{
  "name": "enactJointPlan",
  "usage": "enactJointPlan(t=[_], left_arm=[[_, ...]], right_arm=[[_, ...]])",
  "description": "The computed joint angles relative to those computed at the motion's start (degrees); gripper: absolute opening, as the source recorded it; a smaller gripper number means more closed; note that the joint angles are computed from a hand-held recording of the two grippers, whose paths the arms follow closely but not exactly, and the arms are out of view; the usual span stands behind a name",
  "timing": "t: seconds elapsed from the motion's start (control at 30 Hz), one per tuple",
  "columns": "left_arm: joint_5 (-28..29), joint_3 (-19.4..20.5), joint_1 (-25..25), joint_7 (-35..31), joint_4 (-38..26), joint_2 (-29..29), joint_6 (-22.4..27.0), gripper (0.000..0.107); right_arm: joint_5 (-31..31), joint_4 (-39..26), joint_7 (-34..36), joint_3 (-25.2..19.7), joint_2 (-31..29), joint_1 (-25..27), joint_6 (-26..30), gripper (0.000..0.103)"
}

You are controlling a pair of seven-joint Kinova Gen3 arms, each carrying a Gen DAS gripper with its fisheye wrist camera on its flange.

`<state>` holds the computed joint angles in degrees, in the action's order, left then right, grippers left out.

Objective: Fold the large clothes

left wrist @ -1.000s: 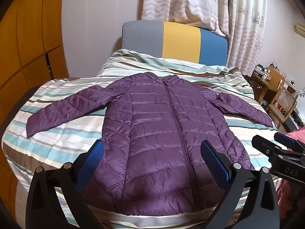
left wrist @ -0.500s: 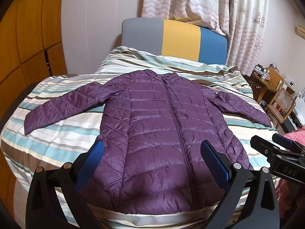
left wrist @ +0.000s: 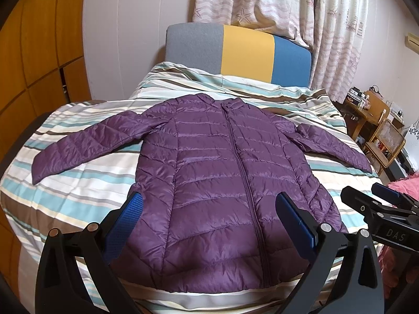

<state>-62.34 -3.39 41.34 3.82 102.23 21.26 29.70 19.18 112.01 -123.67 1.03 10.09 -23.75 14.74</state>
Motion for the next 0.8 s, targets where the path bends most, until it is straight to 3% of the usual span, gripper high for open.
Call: enactJointPlan(t=[0.4,0.8], left_arm=[[0.63,0.28,0.24,-0.11,0.05,0.29,0.26,0.1],[6.42,0.34,-0.82,-5.69,-1.25,0.56,-0.07,0.1]], right_arm=[[-1.21,-0.02,1.3,-0.54,0.47,0.51,0.06,0.101],[-2.08,-0.44,2.26,-0.74,0.9,0.48,0.75,0.101]])
